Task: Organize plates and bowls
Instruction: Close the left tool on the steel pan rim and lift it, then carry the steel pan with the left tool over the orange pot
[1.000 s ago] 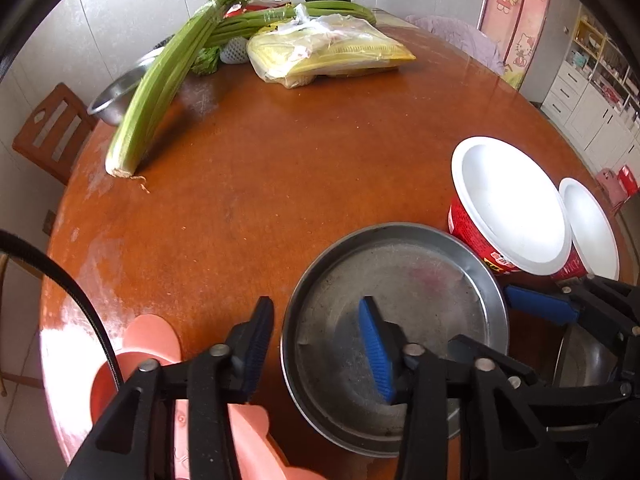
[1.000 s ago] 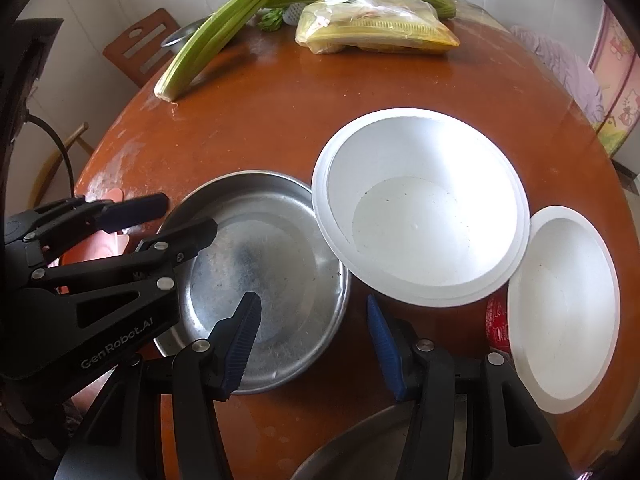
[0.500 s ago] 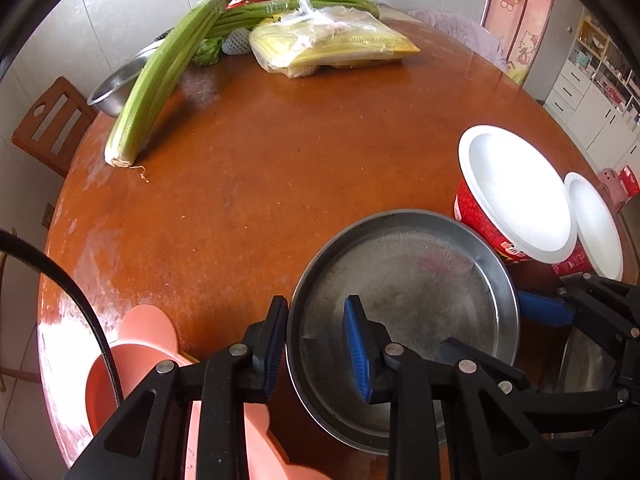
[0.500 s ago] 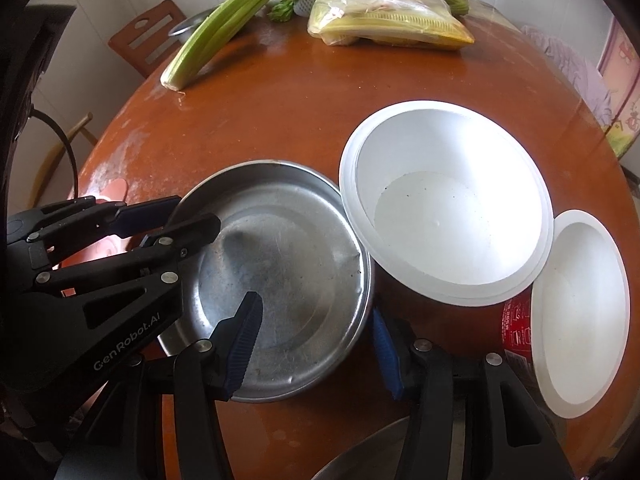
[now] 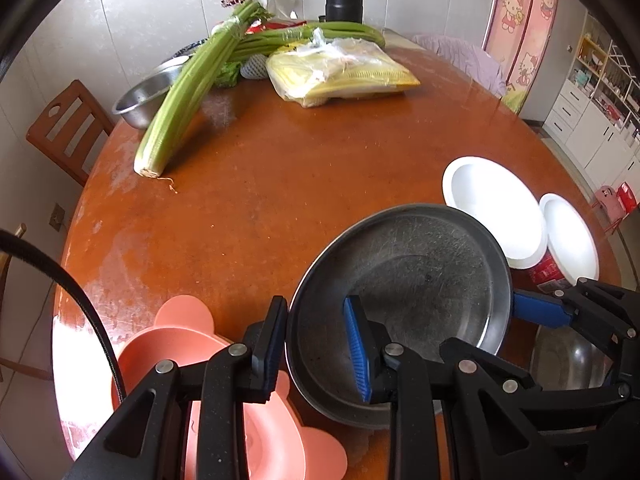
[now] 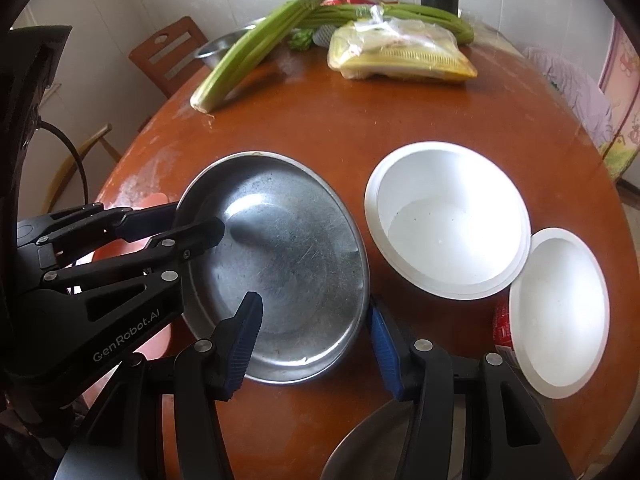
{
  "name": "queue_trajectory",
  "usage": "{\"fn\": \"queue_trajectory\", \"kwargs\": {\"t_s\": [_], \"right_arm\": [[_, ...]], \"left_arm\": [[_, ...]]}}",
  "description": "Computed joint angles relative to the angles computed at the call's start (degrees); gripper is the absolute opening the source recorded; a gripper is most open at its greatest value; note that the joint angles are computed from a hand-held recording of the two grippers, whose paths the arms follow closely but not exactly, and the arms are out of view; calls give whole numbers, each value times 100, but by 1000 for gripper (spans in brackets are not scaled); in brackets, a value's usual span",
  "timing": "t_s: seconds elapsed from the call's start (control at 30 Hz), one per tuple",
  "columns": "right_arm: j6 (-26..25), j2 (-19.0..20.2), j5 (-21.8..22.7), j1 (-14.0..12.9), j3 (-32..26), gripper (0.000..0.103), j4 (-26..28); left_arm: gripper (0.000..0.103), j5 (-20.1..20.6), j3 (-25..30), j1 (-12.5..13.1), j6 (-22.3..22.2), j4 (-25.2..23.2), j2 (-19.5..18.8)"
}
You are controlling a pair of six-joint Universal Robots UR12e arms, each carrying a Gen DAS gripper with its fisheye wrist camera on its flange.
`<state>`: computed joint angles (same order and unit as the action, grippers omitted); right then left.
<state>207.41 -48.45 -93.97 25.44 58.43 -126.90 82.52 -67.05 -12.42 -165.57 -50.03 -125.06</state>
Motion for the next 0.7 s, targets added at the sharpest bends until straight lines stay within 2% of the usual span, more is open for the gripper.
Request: {"fn": "queue_trajectory", "kwargs": {"t_s": [0.7], "right_arm": [[-109,-329,-415,172,360,55,-652]], "left_arm": [[30,-122,-525,59,-81,613,447]]}}
